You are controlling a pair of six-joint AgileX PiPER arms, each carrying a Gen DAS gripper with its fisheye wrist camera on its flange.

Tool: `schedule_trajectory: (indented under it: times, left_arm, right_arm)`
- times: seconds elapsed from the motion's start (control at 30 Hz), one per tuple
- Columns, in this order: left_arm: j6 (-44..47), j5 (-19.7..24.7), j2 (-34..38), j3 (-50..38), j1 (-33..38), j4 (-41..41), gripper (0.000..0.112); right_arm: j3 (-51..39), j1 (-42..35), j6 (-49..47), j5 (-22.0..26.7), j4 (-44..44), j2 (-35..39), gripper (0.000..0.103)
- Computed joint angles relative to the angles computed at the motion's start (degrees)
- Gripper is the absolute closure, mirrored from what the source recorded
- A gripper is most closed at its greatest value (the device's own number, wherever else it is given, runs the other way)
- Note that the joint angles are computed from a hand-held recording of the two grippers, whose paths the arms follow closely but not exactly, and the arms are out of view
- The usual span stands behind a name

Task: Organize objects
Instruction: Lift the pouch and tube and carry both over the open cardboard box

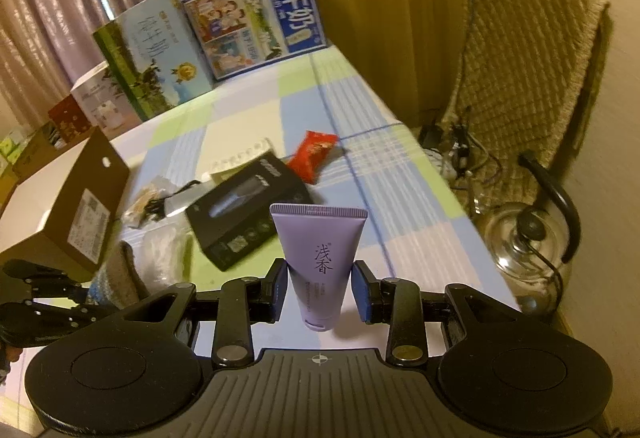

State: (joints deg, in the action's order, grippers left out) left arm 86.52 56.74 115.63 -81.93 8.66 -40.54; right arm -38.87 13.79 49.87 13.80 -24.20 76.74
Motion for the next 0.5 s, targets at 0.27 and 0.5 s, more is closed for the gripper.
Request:
schedule_trajectory:
  times: [0.27,0.5]
  left_arm:
    - [-9.4,6.3,-6.2,-1.9,8.3,-4.9,0.095]
    - [-17.8,8.5,-6.3,-10.4,15.4,-7.7,0.095]
  right_arm:
    - [-9.1,5.1,-14.8,-2.1,12.0,6.3,0.071]
    - [-21.6,9.9,-43.8,-2.2,37.9,14.4,0.071]
